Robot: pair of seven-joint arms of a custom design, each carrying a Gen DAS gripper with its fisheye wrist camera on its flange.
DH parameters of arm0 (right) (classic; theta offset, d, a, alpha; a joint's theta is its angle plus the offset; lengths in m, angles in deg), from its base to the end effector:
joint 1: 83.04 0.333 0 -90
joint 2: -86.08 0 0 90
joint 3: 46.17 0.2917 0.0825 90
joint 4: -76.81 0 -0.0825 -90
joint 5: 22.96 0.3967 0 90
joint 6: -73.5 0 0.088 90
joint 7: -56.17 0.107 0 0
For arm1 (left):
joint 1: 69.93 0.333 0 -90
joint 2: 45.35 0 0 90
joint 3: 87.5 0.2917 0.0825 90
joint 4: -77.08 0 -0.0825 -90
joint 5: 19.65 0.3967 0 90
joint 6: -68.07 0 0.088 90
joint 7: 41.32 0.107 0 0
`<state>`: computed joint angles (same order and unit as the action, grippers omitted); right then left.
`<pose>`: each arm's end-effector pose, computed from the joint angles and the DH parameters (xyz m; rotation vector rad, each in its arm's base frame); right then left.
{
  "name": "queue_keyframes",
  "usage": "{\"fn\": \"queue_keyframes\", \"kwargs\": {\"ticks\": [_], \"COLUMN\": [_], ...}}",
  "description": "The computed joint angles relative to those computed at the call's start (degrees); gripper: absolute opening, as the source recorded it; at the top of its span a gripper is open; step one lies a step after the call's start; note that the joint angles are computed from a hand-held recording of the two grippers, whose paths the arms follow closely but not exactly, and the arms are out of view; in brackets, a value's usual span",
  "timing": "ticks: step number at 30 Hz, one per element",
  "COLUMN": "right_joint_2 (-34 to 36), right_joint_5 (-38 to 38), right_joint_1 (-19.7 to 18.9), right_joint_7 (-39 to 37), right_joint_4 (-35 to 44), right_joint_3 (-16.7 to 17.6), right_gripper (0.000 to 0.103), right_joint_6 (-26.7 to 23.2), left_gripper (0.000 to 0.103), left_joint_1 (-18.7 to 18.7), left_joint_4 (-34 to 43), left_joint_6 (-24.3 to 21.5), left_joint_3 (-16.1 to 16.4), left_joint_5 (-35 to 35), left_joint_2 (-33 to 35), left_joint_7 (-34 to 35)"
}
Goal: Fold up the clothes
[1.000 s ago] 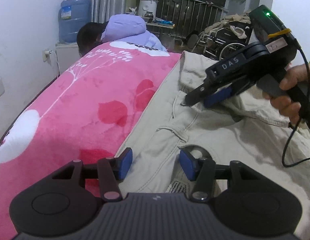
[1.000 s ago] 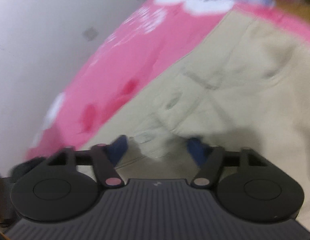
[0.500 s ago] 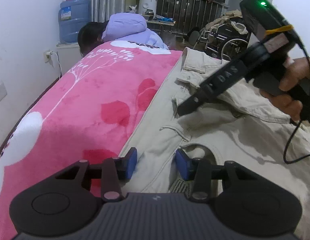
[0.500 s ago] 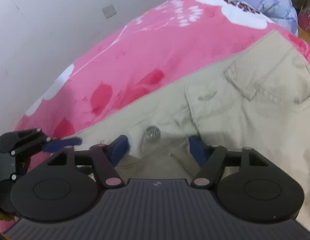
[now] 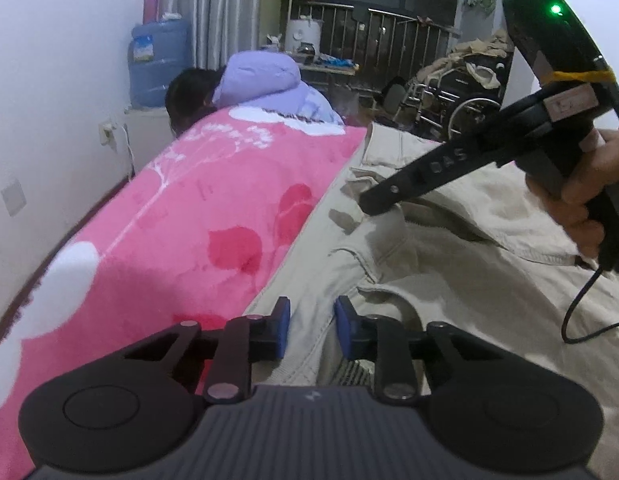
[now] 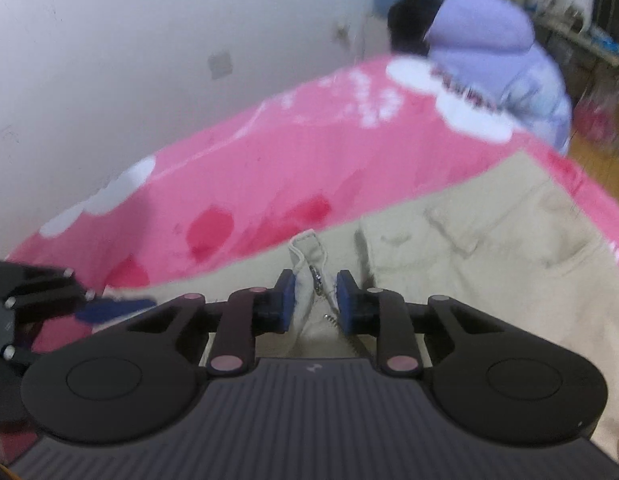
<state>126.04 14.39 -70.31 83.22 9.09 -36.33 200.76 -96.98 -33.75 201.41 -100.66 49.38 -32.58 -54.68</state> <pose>0.7218 0.2794 0.4040 -2.3224 0.5365 -0.0213 0.4964 -0.3913 0.3699 -1.8961 1.3801 -0.6823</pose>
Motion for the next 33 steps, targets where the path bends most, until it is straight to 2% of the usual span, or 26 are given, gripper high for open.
{"fn": "queue_keyframes", "kwargs": {"ticks": [2, 3, 5, 11, 13, 15, 18, 20, 23, 25, 27, 29, 31, 33], "right_joint_2": [0.08, 0.49, 1.34, 3.02, 4.06, 4.59, 3.88, 2.65, 0.10, -2.29, -4.60, -5.22, -4.34, -1.45], "right_joint_5": [1.40, 2.22, 3.20, 2.94, 3.38, 5.38, 7.35, 9.34, 10.82, 10.22, 7.96, 5.75, 4.25, 6.32], "right_joint_1": [-0.03, -0.18, -0.09, 1.57, 1.62, 0.86, 0.26, -1.16, -4.02, -5.19, -4.58, -2.47, -0.67, -0.37], "right_joint_7": [0.03, 0.00, -0.27, -3.02, -3.50, -5.56, -3.64, -3.23, -4.67, -7.32, -9.66, -10.64, -10.09, -8.15], "right_joint_4": [-0.47, 0.08, 1.23, 0.86, 0.73, -0.14, -0.10, -0.43, -1.09, -2.74, -5.62, -8.29, -9.43, -7.40], "right_joint_3": [0.58, 1.08, 1.74, 2.13, 2.51, 3.73, 3.83, 4.33, 4.74, 4.17, 2.63, 1.07, 0.18, 0.92], "right_gripper": [0.012, 0.003, 0.003, 0.003, 0.005, 0.006, 0.012, 0.013, 0.013, 0.013, 0.013, 0.013, 0.012, 0.010], "right_joint_6": [1.82, 1.86, 1.93, 5.25, 6.22, 7.95, 9.56, 9.93, 4.20, -1.18, -4.42, -2.70, -0.61, 1.57], "left_gripper": [0.020, 0.020, 0.020, 0.020, 0.026, 0.045, 0.061, 0.061, 0.061, 0.060, 0.059, 0.059, 0.058, 0.057], "left_joint_1": [-0.09, -0.08, 0.40, 0.08, -0.49, -1.19, -0.26, 0.69, 1.24, 1.00, 0.49, 0.45, 1.09, 1.74], "left_joint_4": [-0.21, -0.34, -1.12, 0.22, 1.38, 1.97, -1.41, -3.91, -5.36, -5.01, -4.30, -4.36, -4.48, -3.20], "left_joint_6": [-1.11, -1.65, -1.14, -4.79, -6.76, -9.10, -6.83, -4.70, -4.20, -6.00, -8.69, -9.08, -6.40, -3.35], "left_joint_3": [0.03, 0.01, -0.05, -0.64, -0.76, -0.70, -0.72, -0.97, -1.80, -2.44, -2.95, -3.04, -2.70, -2.15], "left_joint_5": [0.06, 0.06, -0.31, -2.41, -3.60, -4.57, -7.31, -8.94, -9.85, -9.28, -8.33, -7.30, -6.15, -4.09], "left_joint_2": [-0.58, -0.90, -1.63, 0.23, 1.50, 1.72, -1.68, -4.14, -6.18, -6.55, -6.55, -6.83, -6.81, -5.41], "left_joint_7": [-0.14, -0.20, -0.62, 3.67, 5.77, 5.97, 2.47, -0.02, -2.20, -3.82, -6.05, -9.10, -11.94, -13.63]}}
